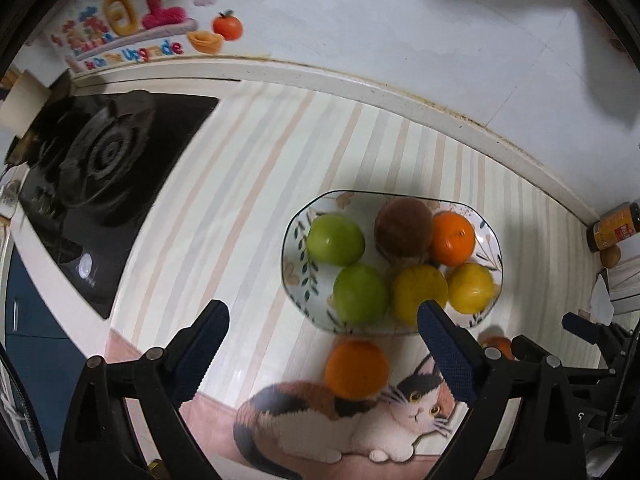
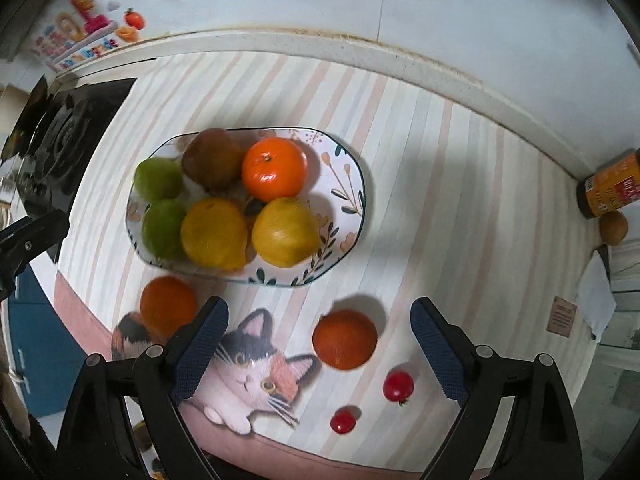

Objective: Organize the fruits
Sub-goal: 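Move both tools back toward the remaining orange on the mat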

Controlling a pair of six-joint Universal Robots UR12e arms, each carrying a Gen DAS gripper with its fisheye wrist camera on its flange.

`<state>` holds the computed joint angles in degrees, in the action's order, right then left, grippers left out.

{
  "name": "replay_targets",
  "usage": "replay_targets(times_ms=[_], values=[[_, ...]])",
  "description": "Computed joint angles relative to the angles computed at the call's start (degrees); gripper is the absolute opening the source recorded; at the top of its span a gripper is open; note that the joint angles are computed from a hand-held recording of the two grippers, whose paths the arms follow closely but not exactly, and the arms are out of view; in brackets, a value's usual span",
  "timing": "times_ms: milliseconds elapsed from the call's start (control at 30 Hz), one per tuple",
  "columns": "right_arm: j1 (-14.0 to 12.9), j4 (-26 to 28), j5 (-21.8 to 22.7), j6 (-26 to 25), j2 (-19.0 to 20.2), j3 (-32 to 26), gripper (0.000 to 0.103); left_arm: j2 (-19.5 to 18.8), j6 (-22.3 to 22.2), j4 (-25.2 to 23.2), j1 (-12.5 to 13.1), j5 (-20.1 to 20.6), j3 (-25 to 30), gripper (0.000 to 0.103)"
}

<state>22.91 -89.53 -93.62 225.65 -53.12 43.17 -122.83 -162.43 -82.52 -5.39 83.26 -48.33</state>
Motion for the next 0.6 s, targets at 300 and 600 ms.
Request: replay_targets(times_ms=[300,600], values=[[2.5,-3.7,-2.7,0.3,-3.3,2.3,0.095,7.5,0.7,7.4,0.8,-0.5,-10.0,0.096],[4.5,-6.8,-5.6,1.5,-6.8,4.5,0.095,12.2,1.2,11.6,1.4,-2.7,-14.5,0.096]])
